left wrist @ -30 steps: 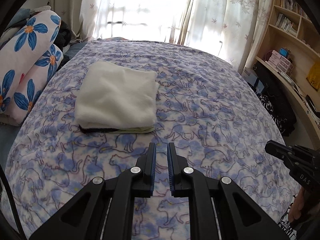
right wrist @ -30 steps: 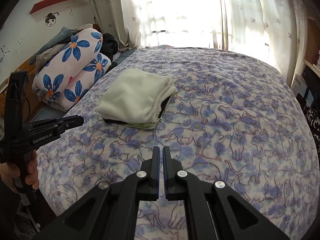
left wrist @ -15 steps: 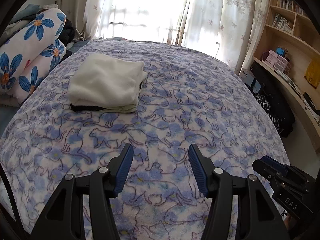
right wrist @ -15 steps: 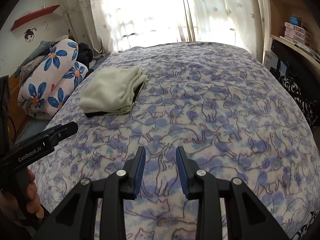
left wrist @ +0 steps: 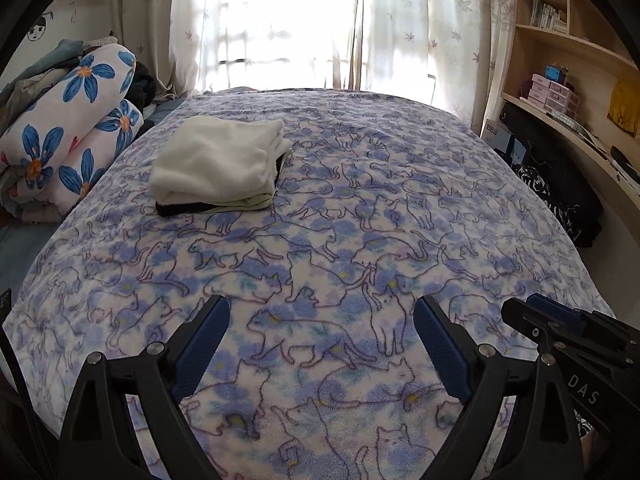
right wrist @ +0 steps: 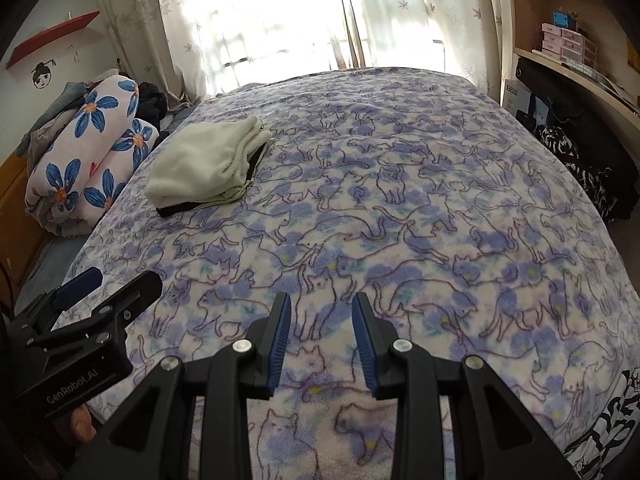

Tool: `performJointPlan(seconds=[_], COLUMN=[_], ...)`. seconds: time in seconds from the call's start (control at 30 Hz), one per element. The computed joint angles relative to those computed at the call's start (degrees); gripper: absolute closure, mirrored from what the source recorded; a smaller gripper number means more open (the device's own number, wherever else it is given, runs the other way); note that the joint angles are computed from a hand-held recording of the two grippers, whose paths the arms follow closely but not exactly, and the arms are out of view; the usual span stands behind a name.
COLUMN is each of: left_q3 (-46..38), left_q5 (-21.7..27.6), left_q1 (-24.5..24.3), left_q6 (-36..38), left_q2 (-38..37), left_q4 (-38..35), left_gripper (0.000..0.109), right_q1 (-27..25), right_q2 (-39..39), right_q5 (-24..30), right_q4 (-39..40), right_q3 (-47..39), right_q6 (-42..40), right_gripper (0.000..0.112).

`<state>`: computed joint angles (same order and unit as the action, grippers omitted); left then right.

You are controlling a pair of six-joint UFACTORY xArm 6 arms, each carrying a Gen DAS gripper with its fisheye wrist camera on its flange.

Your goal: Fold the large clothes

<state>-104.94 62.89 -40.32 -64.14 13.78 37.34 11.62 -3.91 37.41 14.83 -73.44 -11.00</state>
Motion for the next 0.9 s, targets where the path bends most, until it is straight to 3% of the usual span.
performJointPlan(seconds=[0.33,0.47,0.9], left_q3=[-5.8,-5.2,-6.8], left_q5=[7.5,7.1,8.8], left_q1=[-3.2,-2.4,-3.5], left_q6=[-0.3,-0.5,0.0], left_q2=[2.9,2.5,4.0], left_q4=[1.9,-1.5,-0.2], left_gripper=[0.009,0.009,0.009], right_q1=[0.2,0.0,-0.8], right_q2=[-3.0,-3.6,-4.3], right_q5=[-0.6,-0.8,-1.2], right_q4=[2.2,2.2,3.2], right_q3=[3.2,3.7,4.9], right_q6=[-1.7,-1.8,-1.2], right_gripper=[0.080,0.080,0.080])
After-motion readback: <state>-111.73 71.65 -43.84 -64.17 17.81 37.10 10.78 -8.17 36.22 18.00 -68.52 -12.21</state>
